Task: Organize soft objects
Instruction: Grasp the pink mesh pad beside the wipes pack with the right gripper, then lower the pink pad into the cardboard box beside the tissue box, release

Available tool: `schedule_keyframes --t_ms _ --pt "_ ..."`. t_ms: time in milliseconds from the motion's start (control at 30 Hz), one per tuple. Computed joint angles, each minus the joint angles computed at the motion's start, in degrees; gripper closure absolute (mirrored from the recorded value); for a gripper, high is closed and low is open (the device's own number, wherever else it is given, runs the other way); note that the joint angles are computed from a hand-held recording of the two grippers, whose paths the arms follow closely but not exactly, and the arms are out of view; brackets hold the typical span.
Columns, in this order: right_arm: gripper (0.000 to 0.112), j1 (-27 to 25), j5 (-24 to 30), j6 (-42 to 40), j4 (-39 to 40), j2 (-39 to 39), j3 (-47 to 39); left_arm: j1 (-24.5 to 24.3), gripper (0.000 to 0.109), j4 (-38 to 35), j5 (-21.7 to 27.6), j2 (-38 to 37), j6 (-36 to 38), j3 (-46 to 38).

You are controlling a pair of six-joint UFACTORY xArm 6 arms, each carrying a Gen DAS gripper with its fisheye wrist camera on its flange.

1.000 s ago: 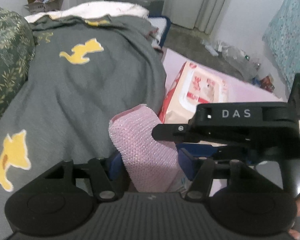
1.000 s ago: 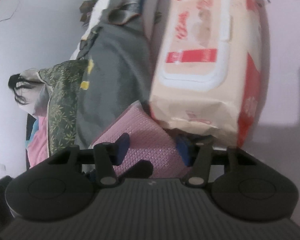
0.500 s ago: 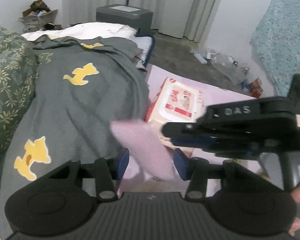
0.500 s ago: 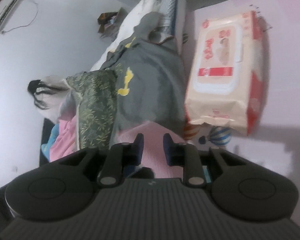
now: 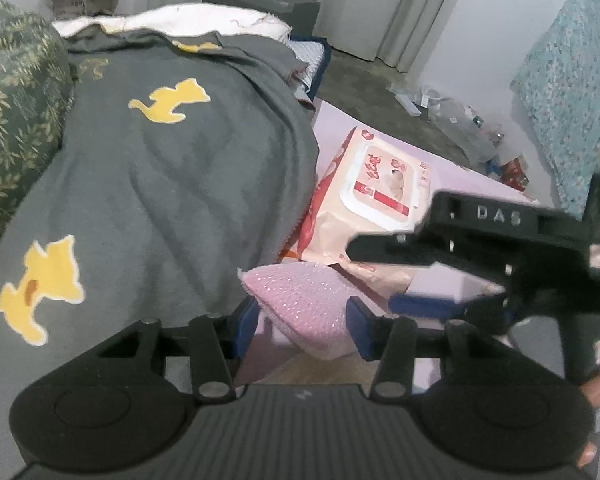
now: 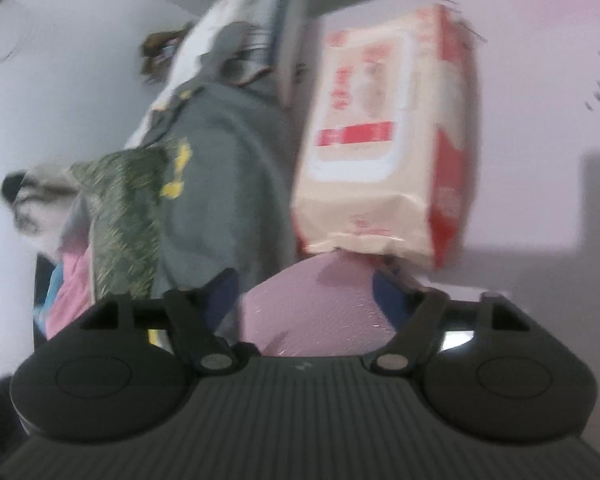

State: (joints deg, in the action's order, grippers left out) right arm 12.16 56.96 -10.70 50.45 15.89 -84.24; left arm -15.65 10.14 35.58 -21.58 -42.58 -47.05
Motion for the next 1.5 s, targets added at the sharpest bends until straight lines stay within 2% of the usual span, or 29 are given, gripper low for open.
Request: schedule_keyframes --t_ms 100,167,267,333,400,500,533,567,600,833,867,967,1100,1200,1367,1433,1500 --pt "0.036 -1.3 2.5 7.8 -2.8 1.5 -1.3 0.9 0.056 -3.9 -0.6 1.5 1.9 -0.8" --pt "0.036 -2.0 4.4 8.8 -3.1 2.7 -2.2 1.3 0.055 -5.0 -0.8 2.7 1.8 -1.4" --pt "0.036 -1.8 4.1 8.3 -3.5 3.8 -2.3 1.6 0.055 -5.7 -0.7 4.2 1.0 -1.9" --pt "0.041 -1.6 5.0 7.9 -2.4 4.9 -2.7 1.8 0.058 -7.3 -0.2 4.9 1.6 -2.2" --pt "0.061 -1.3 4.9 6.1 -0.6 4.9 -1.8 1.8 0.058 -6.7 -0.2 4.8 1.2 -1.9" --pt "0.065 -0.5 2.9 3.9 -1.0 3.6 -0.9 2.1 0.061 -7.9 -1.1 3.2 1.7 -0.8" --pt "0.066 -0.3 2.8 3.5 -1.3 3.2 -1.0 2.3 0.067 -8.8 -1.5 2.6 2.5 -0.5" --pt "0.073 -0.4 2.9 3.3 -1.3 2.9 -0.9 2.3 0.072 -11.1 -1.9 1.8 4.5 -0.1" --pt "0.075 -0.5 3.0 3.0 -1.1 2.4 -0.8 2.1 0.072 -12.3 -1.8 0.9 5.4 -0.1" --pt "0.083 -2.5 3.8 -1.0 4.5 -3.6 2.0 -2.2 0.071 -7.9 0.2 -6.7 2.4 0.2" --pt "0.083 -3.1 4.3 -1.3 5.3 -4.6 2.4 -3.0 0.069 -6.8 0.3 -7.9 1.7 0.5" --pt "0.083 -5.6 5.5 -2.6 7.5 -8.1 3.6 -5.9 0.049 -4.2 1.7 -12.7 -0.2 1.2" --pt "0.083 -12.1 8.9 -6.3 10.5 -14.3 6.6 -10.3 0.032 0.1 5.0 -18.2 -3.3 2.0" --pt "0.083 -20.3 14.8 -10.1 12.3 -19.2 9.0 -14.1 0.024 3.8 8.4 -21.7 -6.7 3.0" --pt "0.083 -36.7 26.6 -18.3 10.5 -24.8 10.8 -22.8 0.023 10.6 15.2 -27.6 -13.3 6.2" --pt "0.082 -42.2 30.7 -22.1 6.9 -24.7 9.4 -27.2 0.022 13.8 18.4 -29.8 -17.9 7.5" --pt "0.082 -45.5 32.3 -24.5 2.4 -24.0 7.9 -31.5 0.022 16.4 20.6 -32.1 -22.9 9.4"
